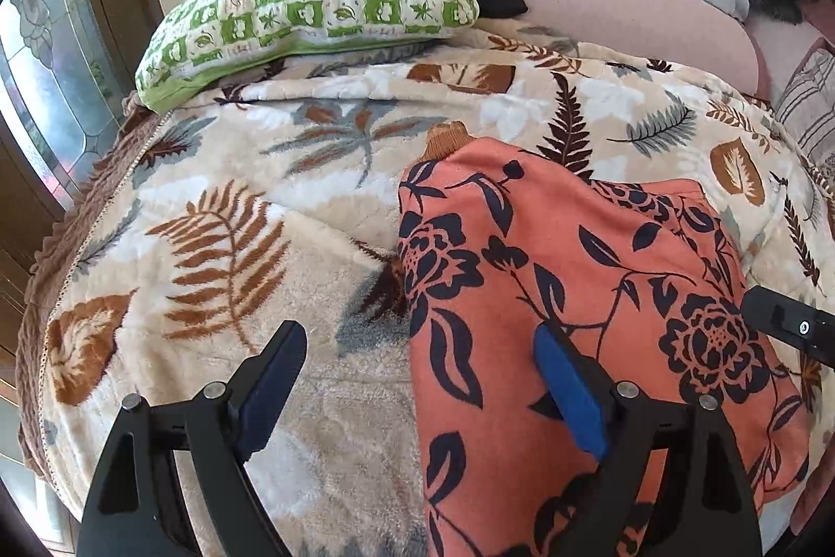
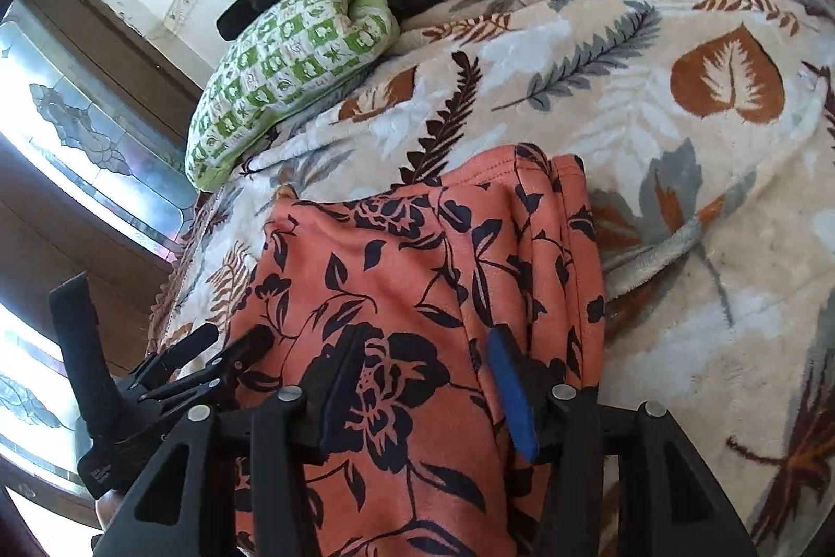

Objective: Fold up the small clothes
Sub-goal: 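Open both tools and lift them away from the folded dress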

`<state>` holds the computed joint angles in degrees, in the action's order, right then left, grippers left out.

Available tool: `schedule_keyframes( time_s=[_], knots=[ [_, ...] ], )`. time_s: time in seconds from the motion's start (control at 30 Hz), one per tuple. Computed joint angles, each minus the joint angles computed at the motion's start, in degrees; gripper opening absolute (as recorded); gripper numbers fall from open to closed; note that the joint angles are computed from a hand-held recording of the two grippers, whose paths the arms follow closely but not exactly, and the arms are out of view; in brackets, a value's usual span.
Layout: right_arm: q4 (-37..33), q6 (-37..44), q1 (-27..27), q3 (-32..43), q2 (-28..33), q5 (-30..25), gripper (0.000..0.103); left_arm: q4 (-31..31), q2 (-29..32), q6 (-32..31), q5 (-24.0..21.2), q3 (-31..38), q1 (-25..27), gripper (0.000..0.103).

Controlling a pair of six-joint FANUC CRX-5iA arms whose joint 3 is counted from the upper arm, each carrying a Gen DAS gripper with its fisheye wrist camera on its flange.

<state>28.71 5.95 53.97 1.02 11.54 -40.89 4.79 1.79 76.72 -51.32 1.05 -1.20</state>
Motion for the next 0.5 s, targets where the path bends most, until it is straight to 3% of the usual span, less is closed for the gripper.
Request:
schedule_keyframes(
  time_s=[0.1, 0.27, 0.5],
  knots=[
    [7.46, -7.29, 2.46, -3.44, -2.27, -1.21, 0.06, 0.68, -4.11, -0.36, 1.61, -2.5, 0.31, 0.09],
    [22.94, -14.89, 8.8, -4.68, -3.36, -12.27, 0.064, 0.43, -11.34, 1.01, 3.72, -4.93, 0.98, 0.09],
    [32.67, -17.99, 15.66, -3.72, -4.72, -24.0, 0.067, 0.91, -18.02, 1.12, 3.91, -4.75, 2.48, 0.091]
  ],
)
